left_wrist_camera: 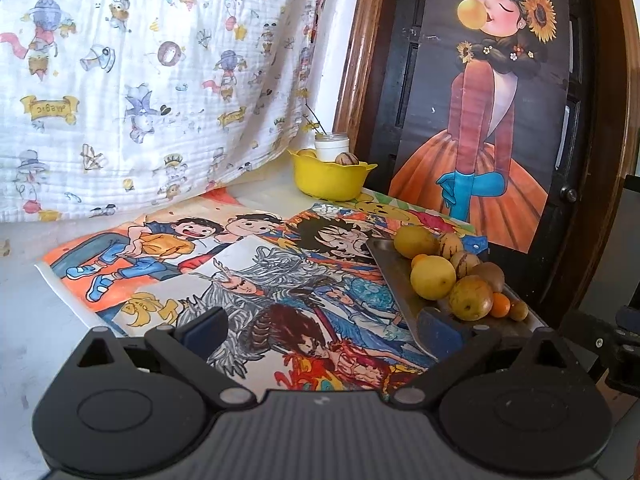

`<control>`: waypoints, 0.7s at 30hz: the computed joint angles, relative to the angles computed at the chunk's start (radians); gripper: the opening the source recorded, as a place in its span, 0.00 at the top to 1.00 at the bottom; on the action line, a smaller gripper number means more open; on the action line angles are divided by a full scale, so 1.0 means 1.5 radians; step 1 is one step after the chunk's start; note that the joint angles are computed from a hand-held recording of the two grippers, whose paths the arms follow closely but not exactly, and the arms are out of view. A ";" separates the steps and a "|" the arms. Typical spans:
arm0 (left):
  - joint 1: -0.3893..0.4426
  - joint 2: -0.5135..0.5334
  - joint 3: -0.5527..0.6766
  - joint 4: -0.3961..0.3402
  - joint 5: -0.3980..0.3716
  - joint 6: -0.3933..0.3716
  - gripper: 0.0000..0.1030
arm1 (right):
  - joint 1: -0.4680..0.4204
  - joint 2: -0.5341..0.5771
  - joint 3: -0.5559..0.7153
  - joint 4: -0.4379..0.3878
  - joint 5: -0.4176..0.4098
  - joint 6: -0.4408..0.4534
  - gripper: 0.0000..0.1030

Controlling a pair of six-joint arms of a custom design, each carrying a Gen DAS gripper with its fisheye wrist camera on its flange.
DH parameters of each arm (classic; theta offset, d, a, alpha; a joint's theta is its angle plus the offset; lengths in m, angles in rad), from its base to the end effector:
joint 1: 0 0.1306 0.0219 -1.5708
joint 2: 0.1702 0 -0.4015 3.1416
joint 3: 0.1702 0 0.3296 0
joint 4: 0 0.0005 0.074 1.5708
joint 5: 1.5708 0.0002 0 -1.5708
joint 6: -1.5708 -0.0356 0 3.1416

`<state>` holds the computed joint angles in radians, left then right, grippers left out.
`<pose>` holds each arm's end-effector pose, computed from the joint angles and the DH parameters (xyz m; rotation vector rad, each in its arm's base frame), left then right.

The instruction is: Organize fruits

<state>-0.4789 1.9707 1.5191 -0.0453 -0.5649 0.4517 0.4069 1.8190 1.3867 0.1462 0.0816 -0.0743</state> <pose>0.5646 -0.2722 0.2750 -0.3113 1.9607 -0.0152 0.5425 0.2301 0.3283 -0.2523 1.8467 0.2583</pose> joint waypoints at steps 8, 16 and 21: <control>-0.002 -0.009 -0.029 0.017 -0.007 -0.014 0.00 | 0.010 -0.002 -0.016 0.012 0.001 -0.002 0.01; -0.005 -0.019 -0.059 0.036 -0.009 -0.027 0.00 | 0.023 -0.008 -0.050 0.057 0.012 -0.005 0.01; -0.008 -0.025 -0.077 0.048 -0.011 -0.034 0.00 | 0.029 -0.011 -0.066 0.072 0.018 -0.002 0.01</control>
<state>-0.4912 1.9338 1.4029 0.0270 -0.5819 0.4002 0.4510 1.8026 1.2880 0.2542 0.1078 -0.0770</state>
